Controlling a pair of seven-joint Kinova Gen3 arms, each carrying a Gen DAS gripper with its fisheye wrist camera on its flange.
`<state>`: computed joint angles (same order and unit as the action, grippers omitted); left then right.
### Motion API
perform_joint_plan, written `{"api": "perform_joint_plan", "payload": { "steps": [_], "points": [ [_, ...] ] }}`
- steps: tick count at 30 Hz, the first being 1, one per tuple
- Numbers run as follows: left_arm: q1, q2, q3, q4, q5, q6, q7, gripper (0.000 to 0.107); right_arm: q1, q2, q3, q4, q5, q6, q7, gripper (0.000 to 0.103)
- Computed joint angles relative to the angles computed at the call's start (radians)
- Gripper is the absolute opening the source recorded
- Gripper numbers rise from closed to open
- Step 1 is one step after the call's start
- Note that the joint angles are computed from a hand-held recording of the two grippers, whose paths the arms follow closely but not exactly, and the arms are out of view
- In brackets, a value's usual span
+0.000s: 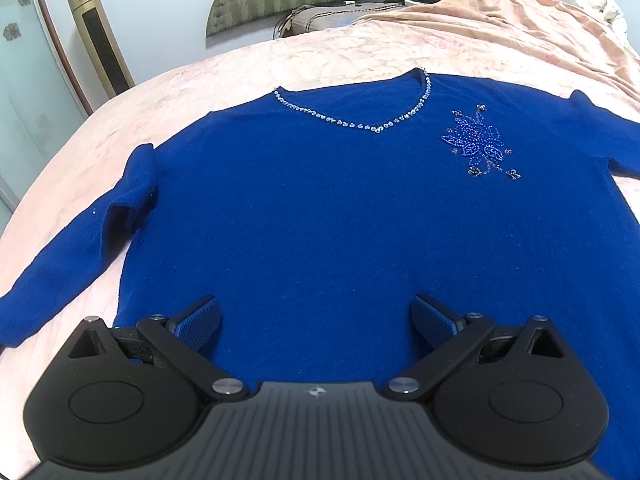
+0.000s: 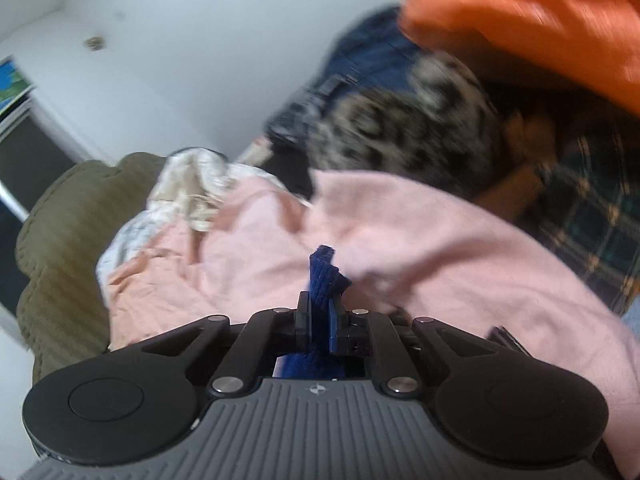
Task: Fold small clothes
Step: 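Reach the right gripper to a sweater sleeve cuff and close on it, then carry the held sleeve across the sweater body and open the right gripper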
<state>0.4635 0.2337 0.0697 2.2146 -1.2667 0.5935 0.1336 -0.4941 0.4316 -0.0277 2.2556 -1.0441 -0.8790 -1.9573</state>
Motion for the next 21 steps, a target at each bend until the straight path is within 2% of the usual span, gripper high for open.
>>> {"api": "perform_joint_plan", "payload": {
  "steps": [3, 6, 9, 13, 19, 21],
  "points": [
    [-0.008, -0.015, -0.003, 0.016, -0.011, -0.015, 0.012, 0.103, -0.036, -0.045, -0.048, -0.006, -0.067, -0.086, 0.111, 0.012],
    [-0.023, -0.027, -0.005, 0.030, -0.022, -0.032, 0.027, 0.103, -0.150, -0.082, -0.026, -0.031, -0.117, -0.163, 0.233, 0.012],
    [-0.043, -0.040, -0.007, 0.045, -0.029, -0.052, 0.039, 0.103, -0.176, -0.094, -0.097, -0.072, -0.068, -0.199, 0.330, 0.012],
    [-0.055, -0.060, -0.005, 0.074, -0.070, -0.044, 0.084, 0.103, -0.238, -0.046, -0.115, -0.189, 0.056, -0.079, 0.405, 0.012],
    [-0.093, -0.086, 0.013, 0.113, -0.112, -0.009, 0.134, 0.103, -0.214, 0.133, -0.225, -0.463, 0.185, 0.165, 0.483, 0.012],
    [-0.113, -0.092, 0.015, 0.120, -0.106, -0.012, 0.128, 0.103, -0.251, 0.191, -0.197, -0.556, 0.221, 0.247, 0.473, 0.012]
  ]
}}
